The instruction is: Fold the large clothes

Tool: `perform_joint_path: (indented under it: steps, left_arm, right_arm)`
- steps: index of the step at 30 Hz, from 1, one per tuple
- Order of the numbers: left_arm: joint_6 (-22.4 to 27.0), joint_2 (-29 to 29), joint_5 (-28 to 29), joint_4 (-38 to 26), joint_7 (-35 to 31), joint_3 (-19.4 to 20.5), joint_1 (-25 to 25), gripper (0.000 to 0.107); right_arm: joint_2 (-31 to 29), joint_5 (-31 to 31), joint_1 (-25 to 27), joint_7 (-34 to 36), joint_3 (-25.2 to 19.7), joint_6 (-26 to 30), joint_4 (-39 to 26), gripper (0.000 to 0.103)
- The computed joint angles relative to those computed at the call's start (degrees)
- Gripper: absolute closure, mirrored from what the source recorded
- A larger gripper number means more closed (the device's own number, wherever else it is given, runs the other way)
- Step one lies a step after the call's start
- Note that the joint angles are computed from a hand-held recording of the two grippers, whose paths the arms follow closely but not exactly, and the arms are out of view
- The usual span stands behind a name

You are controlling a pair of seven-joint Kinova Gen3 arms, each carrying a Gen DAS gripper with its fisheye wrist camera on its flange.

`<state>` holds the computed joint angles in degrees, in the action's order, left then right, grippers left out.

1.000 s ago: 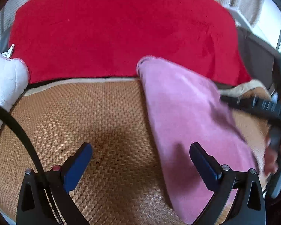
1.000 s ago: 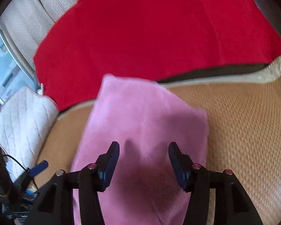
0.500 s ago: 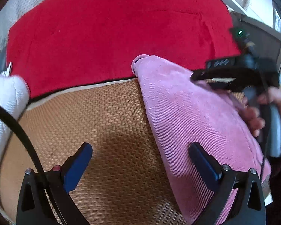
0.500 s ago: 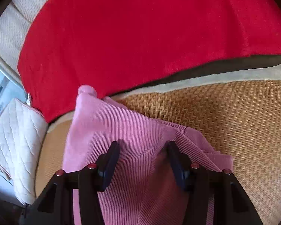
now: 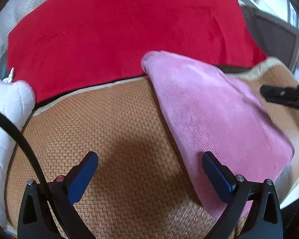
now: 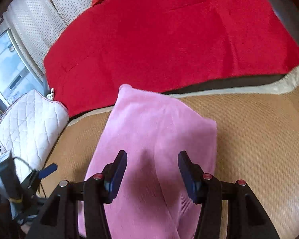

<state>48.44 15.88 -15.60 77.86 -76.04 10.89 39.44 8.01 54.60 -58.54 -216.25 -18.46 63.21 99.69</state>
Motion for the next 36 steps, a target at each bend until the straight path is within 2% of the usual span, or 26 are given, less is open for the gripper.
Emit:
perform_joint_path:
  steps: [2, 3, 5, 7, 9, 12, 14, 18, 20, 25, 28, 33, 35, 36]
  left_arm:
    - [-1.8, -1.4, 0.7, 1.7, -0.9, 0.2, -0.4, 0.005]
    - [-3.2, -2.3, 2.4, 2.7, -2.3, 1.6, -2.1, 0.005]
    - [-5.5, -3.9, 3.1, 4.8, -2.4, 3.0, -3.4, 0.005]
    - [-4.5, -3.8, 0.0, 4.9, -0.9, 1.4, -0.4, 0.005]
    - [-2.2, -1.5, -4.6, 3.8, 0.4, -1.6, 4.4, 0.004]
    - [-3.2, -1.6, -9.0, 4.9, 4.2, -0.5, 5.1, 0.004]
    - [-2.7, -1.6, -12.2, 4.9, 5.5, -0.6, 6.3, 0.004]
    - [-3.0, -1.7, -13.6, 5.3, 6.3, -0.3, 6.5, 0.004]
    - [-2.8, -1.8, -12.9, 5.3, 5.8, 0.0, 6.0, 0.004]
    - [-2.5, -1.5, -13.5, 4.7, 6.3, 0.0, 6.4, 0.004]
    - [-2.8, -1.6, -14.3, 5.2, 7.1, -0.2, 6.7, 0.004]
    - [-2.4, -1.6, -13.7, 5.0, 6.9, 0.1, 6.5, 0.004]
    - [-2.4, -1.7, -13.8, 5.1, 7.0, 0.1, 6.5, 0.004]
    - [-2.4, -1.7, -13.6, 5.0, 6.8, 0.2, 6.4, 0.004]
  right_arm:
    - [-0.9, 2.2, -1.0, -4.3, -0.5, -0.8, 2.3, 0.047]
    - [-1.2, 3.3, -1.9, -5.7, -0.7, -1.2, 3.2, 0.048]
    - [-0.8, 4.1, -1.9, -5.9, -1.8, -1.3, 3.1, 0.048]
    - [-0.2, 4.2, -2.7, -6.0, -2.1, -1.1, 2.5, 0.048]
    - [-0.2, 3.4, -3.0, -6.7, -1.7, -3.3, 3.2, 0.048]
    - [0.8, -2.6, 0.3, -3.6, -1.5, -8.0, 3.2, 0.047]
    - [0.9, -3.9, 0.3, -3.0, -0.5, -9.2, 3.4, 0.047]
    - [-0.5, 1.2, -2.9, -6.0, -0.5, -4.5, 3.6, 0.047]
    - [-1.1, 2.2, -3.6, -6.9, -0.2, -4.3, 4.2, 0.047]
    - [0.6, -5.1, 1.7, -1.9, -0.7, -9.3, 3.9, 0.047]
    - [0.6, -4.2, -0.7, -1.1, 0.7, -6.1, 2.2, 0.046]
    - [0.6, 2.4, -3.5, -6.2, -0.5, 0.1, 2.2, 0.046]
    - [0.3, 2.8, -3.5, -6.6, 0.2, 0.5, 2.4, 0.046]
    - [0.3, 1.6, -1.9, -6.2, -0.1, -0.7, 2.4, 0.046]
